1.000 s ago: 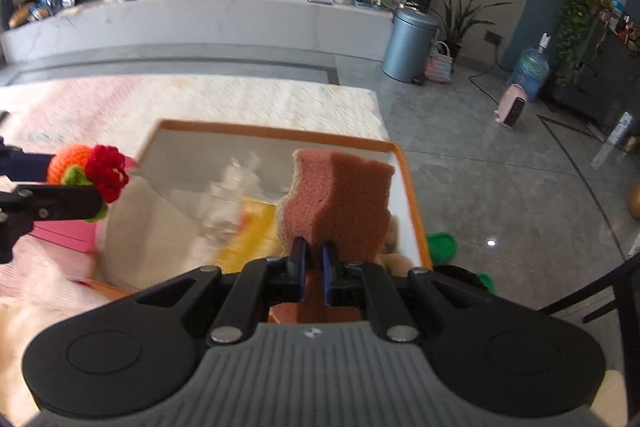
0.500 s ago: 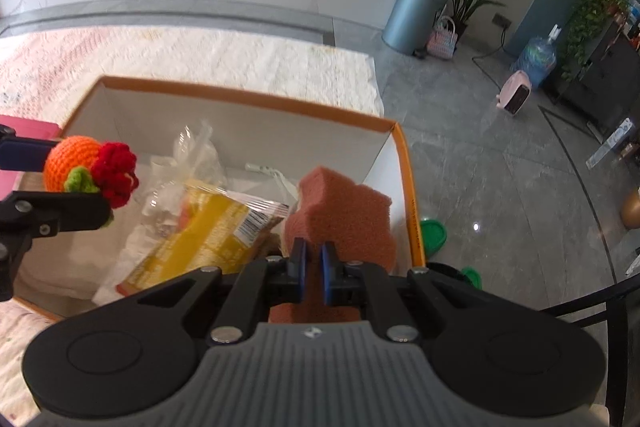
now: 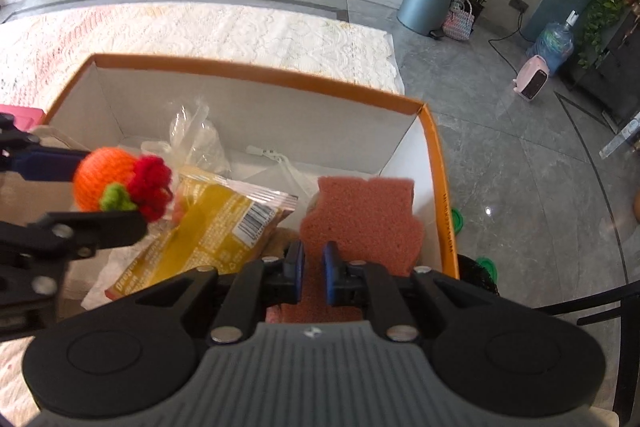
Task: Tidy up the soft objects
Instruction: 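Lower both items into the box and open both grippers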
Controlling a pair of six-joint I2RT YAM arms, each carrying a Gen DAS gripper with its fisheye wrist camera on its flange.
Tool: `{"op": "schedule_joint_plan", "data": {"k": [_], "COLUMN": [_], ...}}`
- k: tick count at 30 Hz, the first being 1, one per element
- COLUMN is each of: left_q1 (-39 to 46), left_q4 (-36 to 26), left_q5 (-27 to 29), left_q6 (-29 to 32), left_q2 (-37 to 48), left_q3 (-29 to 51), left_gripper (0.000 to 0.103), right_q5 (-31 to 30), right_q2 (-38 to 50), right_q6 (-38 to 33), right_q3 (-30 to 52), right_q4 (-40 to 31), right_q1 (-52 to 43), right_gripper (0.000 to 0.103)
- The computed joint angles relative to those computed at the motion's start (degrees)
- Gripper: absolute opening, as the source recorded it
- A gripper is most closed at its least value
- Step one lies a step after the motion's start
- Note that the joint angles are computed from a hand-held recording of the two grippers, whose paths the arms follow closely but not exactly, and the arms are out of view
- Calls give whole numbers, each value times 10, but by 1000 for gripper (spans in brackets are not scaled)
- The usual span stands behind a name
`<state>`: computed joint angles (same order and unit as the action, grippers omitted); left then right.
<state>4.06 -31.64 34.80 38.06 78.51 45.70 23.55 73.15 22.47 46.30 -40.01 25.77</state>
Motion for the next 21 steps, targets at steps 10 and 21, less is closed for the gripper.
{"op": "schedule_joint_plan", "data": {"k": [10, 21], "left_q1": [-4, 55], "left_q4": [1, -53], "left_q5": [-14, 39], "left_q6": [-4, 28], "left_q2": [0, -53], "left_q3": [-4, 11], "left_gripper": [59, 74], "right_q5": [14, 38], "right_q2": [-35, -81], "right_q6": [27, 76], "right_q3": [-2, 20], "right_q4": [-24, -78], "right_q1": [31, 60], "right_gripper": [47, 65]}}
